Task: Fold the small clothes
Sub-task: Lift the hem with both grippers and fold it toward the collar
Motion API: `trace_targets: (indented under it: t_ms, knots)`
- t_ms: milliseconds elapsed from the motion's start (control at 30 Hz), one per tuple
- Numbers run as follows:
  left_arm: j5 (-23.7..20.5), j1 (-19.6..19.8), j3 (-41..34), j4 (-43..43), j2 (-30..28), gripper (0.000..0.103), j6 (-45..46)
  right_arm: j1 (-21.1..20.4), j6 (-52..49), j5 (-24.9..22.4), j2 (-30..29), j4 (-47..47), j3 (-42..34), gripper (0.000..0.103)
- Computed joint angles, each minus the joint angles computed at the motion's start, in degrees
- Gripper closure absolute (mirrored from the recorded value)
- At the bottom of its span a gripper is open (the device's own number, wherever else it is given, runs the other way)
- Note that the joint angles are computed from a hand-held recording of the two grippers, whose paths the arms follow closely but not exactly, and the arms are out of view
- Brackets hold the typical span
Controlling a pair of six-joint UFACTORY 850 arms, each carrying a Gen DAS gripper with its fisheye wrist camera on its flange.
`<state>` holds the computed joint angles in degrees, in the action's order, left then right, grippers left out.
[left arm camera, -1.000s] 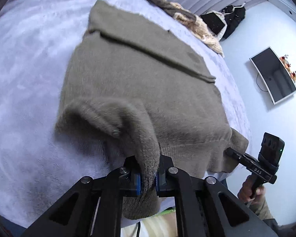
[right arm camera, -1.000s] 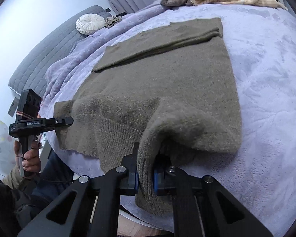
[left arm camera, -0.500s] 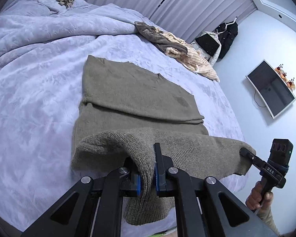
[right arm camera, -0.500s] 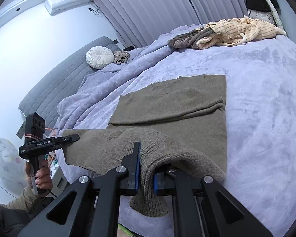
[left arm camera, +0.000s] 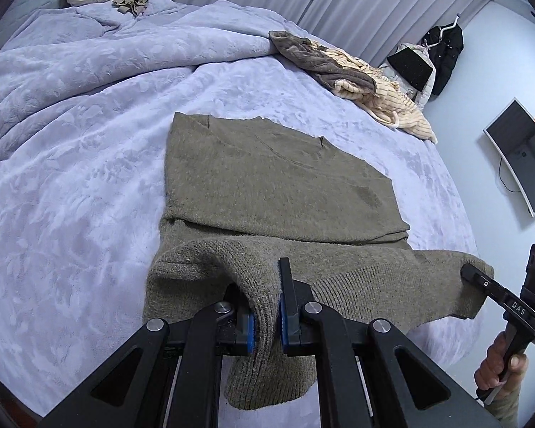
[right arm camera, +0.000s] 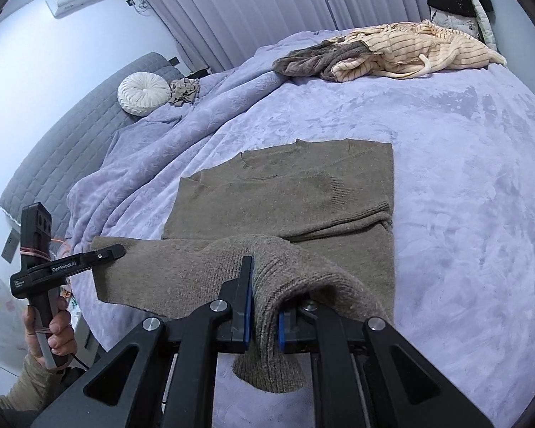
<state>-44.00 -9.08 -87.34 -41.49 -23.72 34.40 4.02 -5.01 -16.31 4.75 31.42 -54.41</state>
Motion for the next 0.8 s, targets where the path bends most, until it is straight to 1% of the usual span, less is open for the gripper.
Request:
trace_targets:
  t_ms: [100,300,400,567,800]
  knots:
    - [0.6,-0.8,-1.4,2.2,-0.8,0.093,-1.9,-0.3,2.5,-0.4,-0.9,-2.1,-0.9,0.092]
    - [2.3,-2.5,-3.3,7.9,-2.0,0.093,-5.9,-0.1,9.9,-1.3,-3.4,-9.7,-3.2,0.092]
    - [3.0,-3.3,-4.3,11.2,-2.7,0.093,-8.2,-0.2,11.5,-1.8,-4.6,-11.8,-4.4,0.092]
    - [3.5,-4.3,-5.7,15.2,-3.8,0.093,-11.1,-0.3,13.2,-2.2,-6.3,-13.6,-6.0,0.092]
    - [2.9,-4.7,-8.6,17.6,-5.8,0.093,-13.2,-0.5,14.7,-2.7,-8.2,-15.0,-7.9,0.092]
